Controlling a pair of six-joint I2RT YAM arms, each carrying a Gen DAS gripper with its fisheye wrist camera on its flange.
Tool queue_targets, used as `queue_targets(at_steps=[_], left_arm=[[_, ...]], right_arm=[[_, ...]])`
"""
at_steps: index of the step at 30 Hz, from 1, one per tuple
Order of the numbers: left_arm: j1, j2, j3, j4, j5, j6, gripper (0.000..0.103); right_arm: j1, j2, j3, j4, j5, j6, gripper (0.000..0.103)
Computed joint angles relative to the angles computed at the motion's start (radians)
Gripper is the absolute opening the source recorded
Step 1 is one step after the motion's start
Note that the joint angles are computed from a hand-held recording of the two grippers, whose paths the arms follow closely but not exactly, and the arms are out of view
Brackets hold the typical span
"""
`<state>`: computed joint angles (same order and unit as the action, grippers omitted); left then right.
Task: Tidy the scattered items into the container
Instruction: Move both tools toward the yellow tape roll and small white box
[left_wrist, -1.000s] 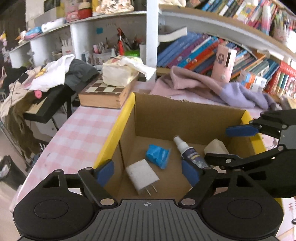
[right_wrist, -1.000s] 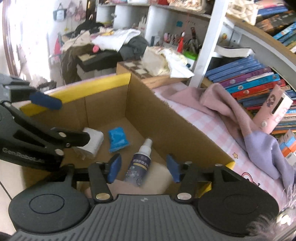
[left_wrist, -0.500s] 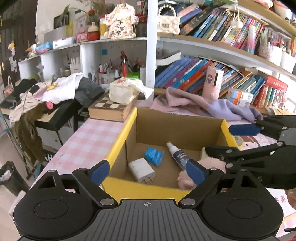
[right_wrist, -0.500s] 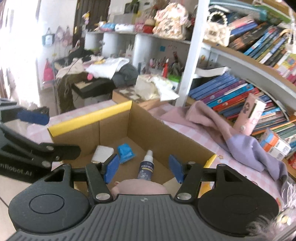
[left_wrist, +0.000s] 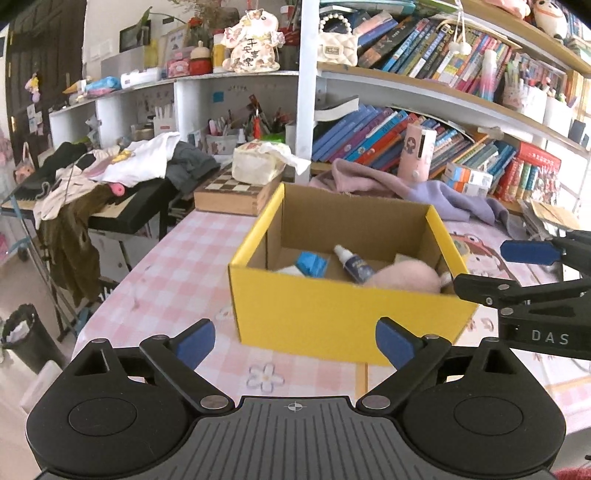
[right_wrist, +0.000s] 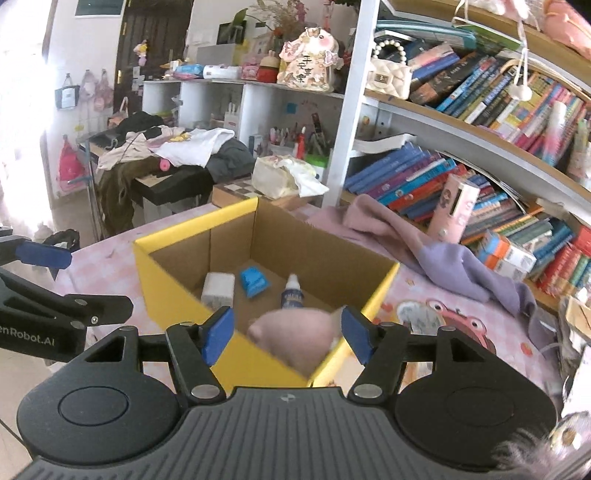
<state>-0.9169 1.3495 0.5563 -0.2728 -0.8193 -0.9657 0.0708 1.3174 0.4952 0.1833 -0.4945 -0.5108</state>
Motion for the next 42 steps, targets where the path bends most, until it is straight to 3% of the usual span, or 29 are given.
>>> queue_targets(at_steps=[10,23,31,42], left_arm=[[-0.177,0.018,0.014,-0.207,-0.035,-0.201,0.099],[-0.311,0.114,0.007,-0.164,0.002,-0.338,0.100],[-0.322,0.170,0.016,-0.053,0.011,-0.242,0.100],[-0.250,0.285,0.112,0.103,0.093,0.014,0.100]], right_arm=[[-0.025,-0.277,-0.205,-0.086,0.017,-0.016,0.070],[-0.170,-0.546,-0.325,-0.318,-0.006,-0.113,0.071],[-0.292,-0.533,-0.331,-0.350,-0.034,-0.206,0.075],[-0.437,-0.328,-0.290,-0.246,-0.068,-0.264,0.075]])
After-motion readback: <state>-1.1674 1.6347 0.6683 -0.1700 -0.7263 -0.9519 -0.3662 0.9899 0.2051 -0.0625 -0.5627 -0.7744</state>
